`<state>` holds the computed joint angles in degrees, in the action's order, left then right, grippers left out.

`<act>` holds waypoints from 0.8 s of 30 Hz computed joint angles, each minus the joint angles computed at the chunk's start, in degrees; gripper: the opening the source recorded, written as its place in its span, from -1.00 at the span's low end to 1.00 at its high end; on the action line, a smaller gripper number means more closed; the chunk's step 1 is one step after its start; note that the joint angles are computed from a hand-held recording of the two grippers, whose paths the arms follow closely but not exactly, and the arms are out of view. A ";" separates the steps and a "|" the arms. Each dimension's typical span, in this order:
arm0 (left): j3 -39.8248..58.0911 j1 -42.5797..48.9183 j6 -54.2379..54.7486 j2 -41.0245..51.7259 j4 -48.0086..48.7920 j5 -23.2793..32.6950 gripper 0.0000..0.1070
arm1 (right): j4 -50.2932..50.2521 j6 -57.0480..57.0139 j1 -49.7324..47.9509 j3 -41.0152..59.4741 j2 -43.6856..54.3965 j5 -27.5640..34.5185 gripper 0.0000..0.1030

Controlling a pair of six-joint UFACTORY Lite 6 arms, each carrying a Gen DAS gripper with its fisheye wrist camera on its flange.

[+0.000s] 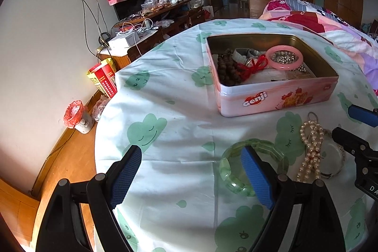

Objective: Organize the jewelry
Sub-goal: 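Lower the left tool onto the green jade bangle and grasp it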

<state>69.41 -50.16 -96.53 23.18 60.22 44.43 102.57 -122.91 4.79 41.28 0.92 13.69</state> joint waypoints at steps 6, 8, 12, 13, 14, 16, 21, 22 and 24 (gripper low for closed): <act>-0.27 0.04 -0.25 0.46 0.44 -0.92 0.61 | -2.71 2.41 -1.06 -0.12 -0.28 0.66 0.05; -0.49 0.16 -0.21 0.45 0.51 -1.45 0.61 | -2.32 1.73 -0.36 -0.20 -0.06 0.12 0.05; -0.80 0.13 -0.13 0.60 0.95 -2.25 0.59 | -3.64 1.69 1.46 -0.44 1.32 -2.11 -0.18; -1.27 0.13 -0.48 0.38 1.43 -3.01 0.54 | -4.00 1.76 1.73 -0.42 1.86 -2.62 -0.39; -1.47 0.20 -0.40 0.26 1.38 -3.73 0.40 | -4.83 2.20 1.20 -0.64 2.12 -1.50 -0.50; -1.77 0.76 0.56 0.06 0.56 -6.23 0.11 | -9.27 6.03 0.69 -0.71 1.90 -0.35 -0.81; -1.96 0.42 0.88 0.37 1.30 -7.08 -0.48 | -11.64 7.93 0.87 -1.69 0.85 1.01 -0.81; -2.19 0.47 0.73 0.16 1.51 -7.08 -0.64 | -12.78 9.25 0.80 -1.59 0.89 2.03 -0.81; -3.80 1.72 0.93 -1.46 1.30 -9.62 -0.85 | -11.05 7.72 1.70 -1.85 0.72 2.51 -0.83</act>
